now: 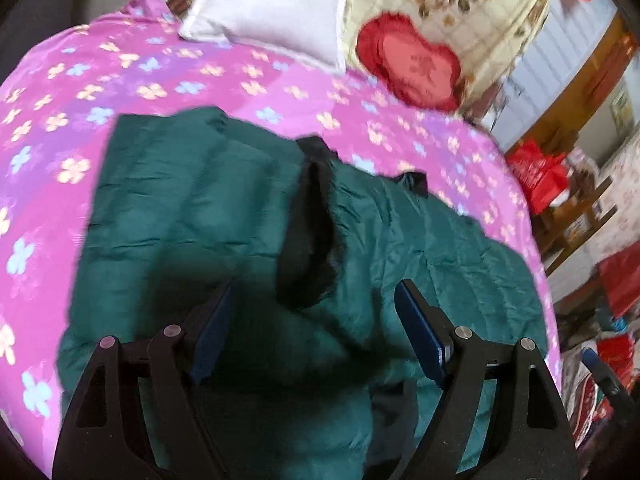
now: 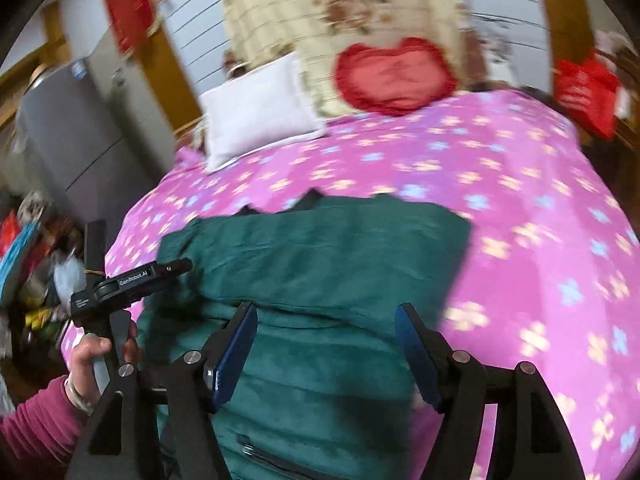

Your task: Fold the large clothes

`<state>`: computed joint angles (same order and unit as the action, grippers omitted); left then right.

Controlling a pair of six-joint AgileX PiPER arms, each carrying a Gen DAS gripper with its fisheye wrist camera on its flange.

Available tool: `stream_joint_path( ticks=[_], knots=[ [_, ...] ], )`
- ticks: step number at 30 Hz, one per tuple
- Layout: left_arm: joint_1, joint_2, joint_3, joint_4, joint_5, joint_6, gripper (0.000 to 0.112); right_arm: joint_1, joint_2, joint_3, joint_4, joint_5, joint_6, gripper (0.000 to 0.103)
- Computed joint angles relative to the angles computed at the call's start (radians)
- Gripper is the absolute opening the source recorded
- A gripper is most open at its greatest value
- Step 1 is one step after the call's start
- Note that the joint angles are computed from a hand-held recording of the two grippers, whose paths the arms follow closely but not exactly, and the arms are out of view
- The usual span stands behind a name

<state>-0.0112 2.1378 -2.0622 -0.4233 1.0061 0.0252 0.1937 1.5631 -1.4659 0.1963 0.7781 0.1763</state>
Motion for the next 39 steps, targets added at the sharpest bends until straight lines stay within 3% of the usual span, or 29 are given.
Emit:
stream_joint_path(
  ticks=[3,9,14,17,21,24,25,27,31,39],
  knots=[
    [-0.027,0.034,-0.072,0.058,0.024,-0.03,0.024,-0.063,-0.037,0.052,0.021,-0.026,0.019,0.069],
    [0.033,-0.1,0.055,-0.002,-0.073,0.09,0.019,-0.057,0.036,0.008,0.018,-0.081,0.057,0.069],
    [0.131,-0.16,0.152,-0.005,-0.109,0.129,0.018,0.011,0.222,-0.152,0.027,-0.095,0.069,0.069],
    [0.176,-0.156,0.204,-0.043,-0.146,0.155,0.018,0.047,0.368,-0.312,0.016,-0.055,0.079,0.069],
    [0.166,-0.107,0.182,-0.028,-0.103,0.134,0.021,0.082,0.612,-0.617,-0.068,0.119,0.124,0.069],
    [0.157,-0.099,0.156,0.0,-0.087,0.126,0.047,0.1,0.723,-0.768,-0.16,0.203,0.143,0.069],
    [0.16,-0.109,0.162,0.007,-0.096,0.119,0.055,0.101,0.738,-0.802,-0.175,0.23,0.146,0.069],
    [0.172,-0.161,0.213,-0.001,-0.165,0.116,0.062,0.095,0.724,-0.811,-0.174,0.253,0.156,0.069],
    [0.172,-0.231,0.296,-0.025,-0.287,0.154,0.073,0.105,0.573,-0.622,-0.155,0.115,0.169,0.069],
    [0.054,-0.095,0.172,0.284,-0.184,0.008,0.073,0.218,0.716,-0.855,-0.212,0.237,0.132,0.069]
  ],
)
